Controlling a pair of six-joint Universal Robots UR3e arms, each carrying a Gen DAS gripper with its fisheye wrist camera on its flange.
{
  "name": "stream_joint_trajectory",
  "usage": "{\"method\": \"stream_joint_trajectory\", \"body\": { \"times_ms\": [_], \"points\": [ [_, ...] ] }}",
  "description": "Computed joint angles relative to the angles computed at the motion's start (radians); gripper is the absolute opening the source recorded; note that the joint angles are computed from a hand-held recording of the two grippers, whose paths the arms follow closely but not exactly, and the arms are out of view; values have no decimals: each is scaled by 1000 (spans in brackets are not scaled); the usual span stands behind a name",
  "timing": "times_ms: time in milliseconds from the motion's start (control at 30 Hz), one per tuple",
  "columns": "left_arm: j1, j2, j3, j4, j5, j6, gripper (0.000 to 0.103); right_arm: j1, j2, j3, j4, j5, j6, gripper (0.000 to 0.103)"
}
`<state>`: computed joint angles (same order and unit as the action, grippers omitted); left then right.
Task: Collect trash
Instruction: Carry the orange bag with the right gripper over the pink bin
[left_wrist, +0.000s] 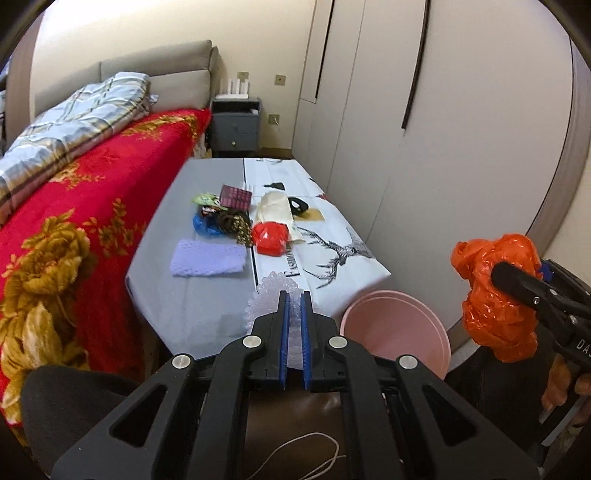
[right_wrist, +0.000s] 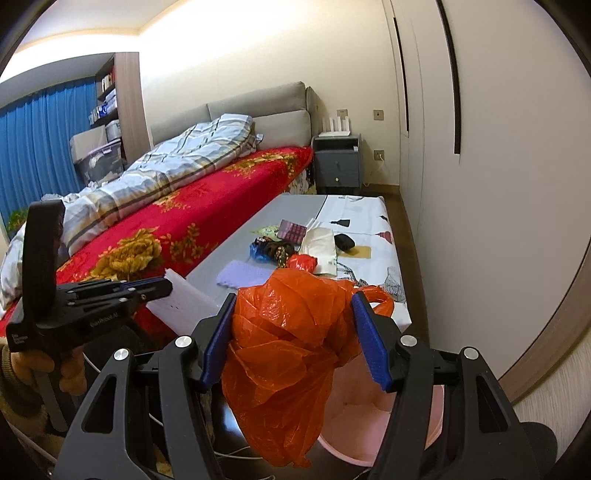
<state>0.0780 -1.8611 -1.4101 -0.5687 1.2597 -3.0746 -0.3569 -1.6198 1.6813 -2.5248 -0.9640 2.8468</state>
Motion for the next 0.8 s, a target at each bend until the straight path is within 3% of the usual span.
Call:
{"method": "stream_joint_trajectory", "body": {
  "times_ms": [367, 800],
  "points": [
    [-12, -38, 48, -21, -10, -5, 6, 29, 48, -25, -10, -46, 20, 62],
    [-94, -209, 343, -135, -28, 15, 6, 2, 88, -20, -91, -104, 48, 62]
  ]
}}
